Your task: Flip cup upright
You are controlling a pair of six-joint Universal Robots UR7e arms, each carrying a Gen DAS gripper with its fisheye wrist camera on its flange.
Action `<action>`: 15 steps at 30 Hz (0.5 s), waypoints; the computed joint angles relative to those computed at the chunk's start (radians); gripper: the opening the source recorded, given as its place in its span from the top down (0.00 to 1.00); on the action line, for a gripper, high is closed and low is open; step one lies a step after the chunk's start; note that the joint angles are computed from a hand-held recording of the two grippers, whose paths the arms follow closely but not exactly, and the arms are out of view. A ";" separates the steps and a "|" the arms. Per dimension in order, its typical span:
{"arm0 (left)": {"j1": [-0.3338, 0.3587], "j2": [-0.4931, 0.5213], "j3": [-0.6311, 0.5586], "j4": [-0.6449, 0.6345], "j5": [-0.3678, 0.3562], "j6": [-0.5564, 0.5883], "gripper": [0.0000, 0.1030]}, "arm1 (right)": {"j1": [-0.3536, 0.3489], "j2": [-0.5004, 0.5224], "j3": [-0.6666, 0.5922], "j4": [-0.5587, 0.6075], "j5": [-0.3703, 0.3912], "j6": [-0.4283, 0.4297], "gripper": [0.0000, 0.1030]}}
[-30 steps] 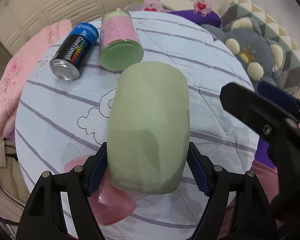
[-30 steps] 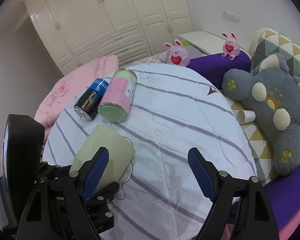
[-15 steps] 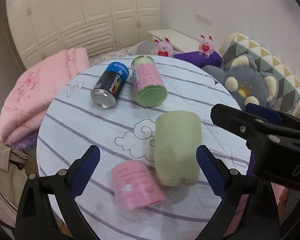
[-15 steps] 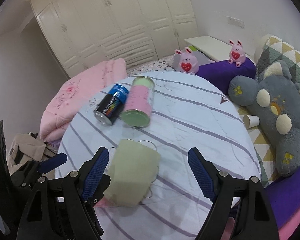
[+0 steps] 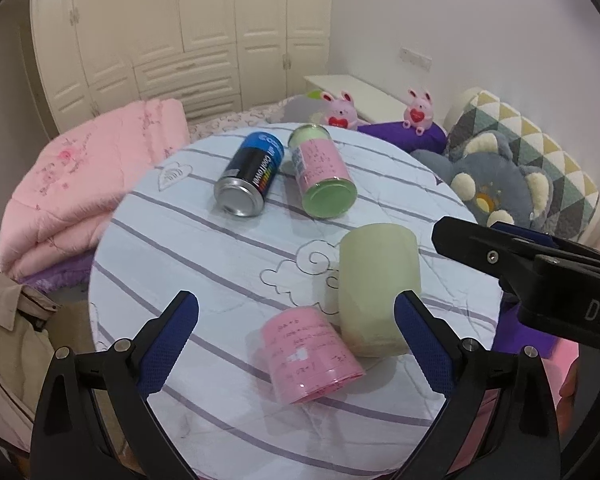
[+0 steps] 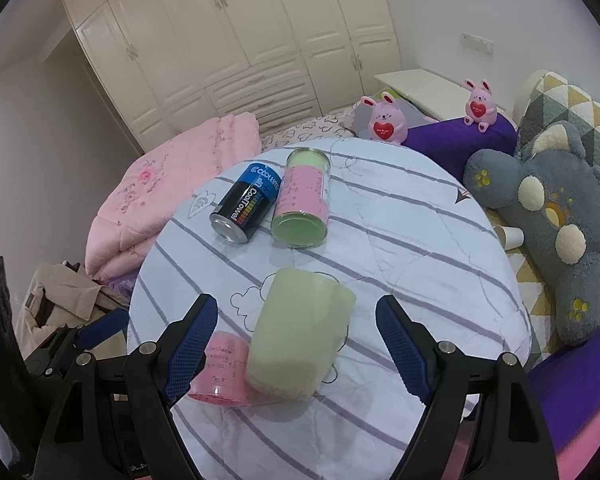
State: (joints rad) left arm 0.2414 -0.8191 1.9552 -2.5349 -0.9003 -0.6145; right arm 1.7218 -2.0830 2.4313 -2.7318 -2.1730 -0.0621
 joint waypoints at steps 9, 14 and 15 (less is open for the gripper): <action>0.000 -0.021 0.023 -0.008 0.034 0.006 0.02 | 0.002 0.019 -0.009 0.032 0.013 0.039 0.20; 0.002 -0.023 0.024 0.007 0.071 -0.010 0.01 | 0.001 0.031 -0.010 0.038 0.014 0.049 0.20; 0.003 -0.023 0.024 0.011 0.076 -0.013 0.01 | 0.003 0.033 -0.010 0.040 0.013 0.052 0.20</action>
